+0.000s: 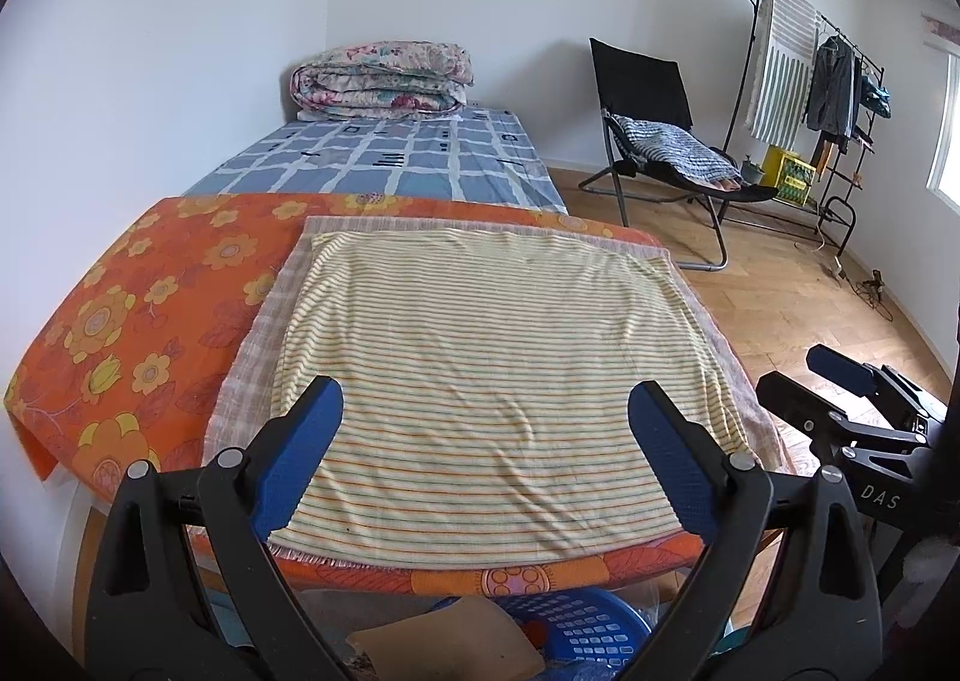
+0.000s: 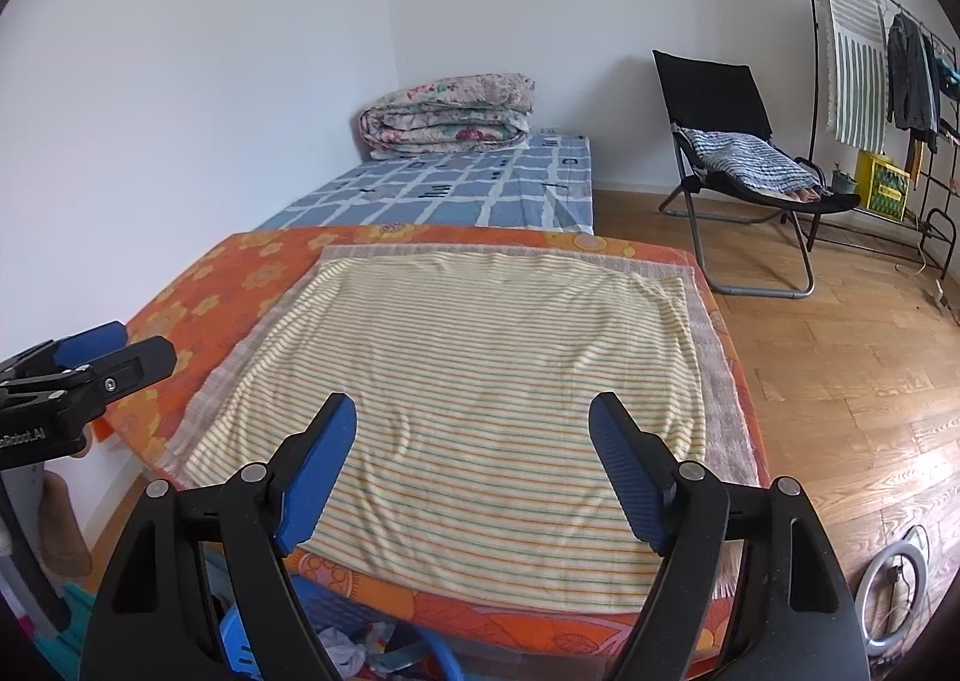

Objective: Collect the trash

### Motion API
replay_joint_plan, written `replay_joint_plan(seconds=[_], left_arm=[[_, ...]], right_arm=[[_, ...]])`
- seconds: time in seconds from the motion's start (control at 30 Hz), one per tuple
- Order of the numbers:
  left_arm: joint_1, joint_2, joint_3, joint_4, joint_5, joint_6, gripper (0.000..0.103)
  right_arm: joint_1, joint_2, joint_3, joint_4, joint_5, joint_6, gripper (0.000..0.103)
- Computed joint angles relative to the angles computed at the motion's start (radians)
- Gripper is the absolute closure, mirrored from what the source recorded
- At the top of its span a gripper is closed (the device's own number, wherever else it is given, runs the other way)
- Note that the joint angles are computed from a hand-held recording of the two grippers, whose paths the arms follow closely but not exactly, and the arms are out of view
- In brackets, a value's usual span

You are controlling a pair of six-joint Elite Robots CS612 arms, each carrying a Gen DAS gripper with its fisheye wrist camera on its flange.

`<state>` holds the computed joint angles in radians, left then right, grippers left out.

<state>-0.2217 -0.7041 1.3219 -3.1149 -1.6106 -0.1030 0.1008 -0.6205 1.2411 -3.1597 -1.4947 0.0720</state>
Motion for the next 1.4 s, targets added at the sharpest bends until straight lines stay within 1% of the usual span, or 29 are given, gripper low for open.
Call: replay_joint_plan(seconds=[0.47,1.0,1.27,1.4], left_arm=[[0.001,0.000,0.000,0.008,0.010,-0.011,0.005],[-0.004,-0.004,0.004,0.046,0.051,-0.042,0.005],[-0.010,-0.011,0.013,0.044,0.081,-0.049,0.005],[-0.009,-0.011,0.012,0.052,0.080,-0.054,0.005]], right_arm=[[-0.001,0.001,0.004,-0.013,-0.008,0.018,0.023],[0.000,0.002,0.005,-0.010,-0.005,0.027,0.023],[0.003,0.001,0.009,-0.012,-0.008,0.027,0.023],[0.004,0.001,0.010,-0.012,-0.010,0.028,0.023]])
